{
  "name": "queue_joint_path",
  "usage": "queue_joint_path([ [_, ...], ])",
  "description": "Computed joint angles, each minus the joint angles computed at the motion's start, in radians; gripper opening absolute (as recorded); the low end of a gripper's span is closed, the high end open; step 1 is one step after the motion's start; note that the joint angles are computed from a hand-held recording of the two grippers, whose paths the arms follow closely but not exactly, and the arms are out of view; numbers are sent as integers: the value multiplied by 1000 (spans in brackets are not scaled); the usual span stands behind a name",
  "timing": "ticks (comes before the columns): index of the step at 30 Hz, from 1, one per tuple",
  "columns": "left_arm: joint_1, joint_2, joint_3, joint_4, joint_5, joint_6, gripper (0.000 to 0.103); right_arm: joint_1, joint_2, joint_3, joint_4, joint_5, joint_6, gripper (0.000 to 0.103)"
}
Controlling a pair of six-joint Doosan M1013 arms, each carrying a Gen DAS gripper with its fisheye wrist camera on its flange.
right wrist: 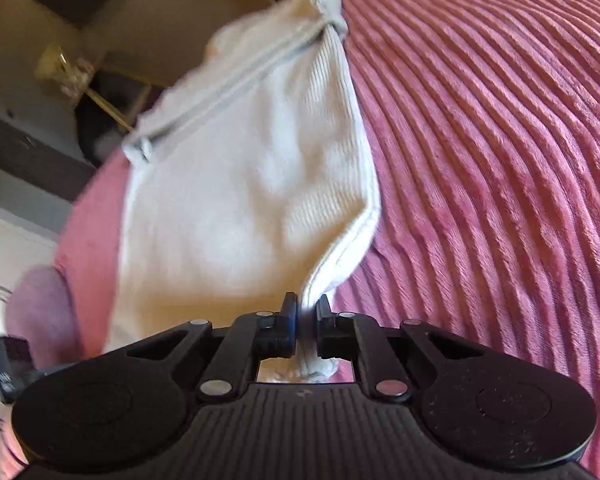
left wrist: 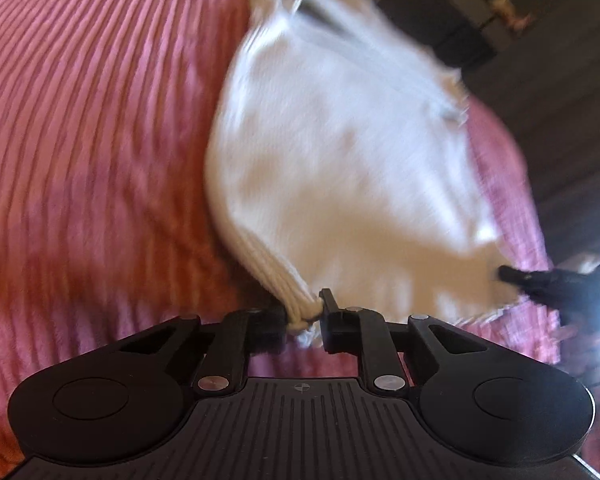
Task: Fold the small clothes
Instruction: 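Grasp the hem with both grippers and lift it toward the collar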
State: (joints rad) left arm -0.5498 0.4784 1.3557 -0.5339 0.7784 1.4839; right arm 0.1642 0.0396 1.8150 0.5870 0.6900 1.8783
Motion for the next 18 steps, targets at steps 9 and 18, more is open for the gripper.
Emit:
queue_joint_path([
  [9,10,-17,-4,-174,-307,111,17,-5,11,3,161,-315,-92,8],
  [18,-6,90,-145,375,-408,-442,17,14,135,-122,-417,-390,374,8],
])
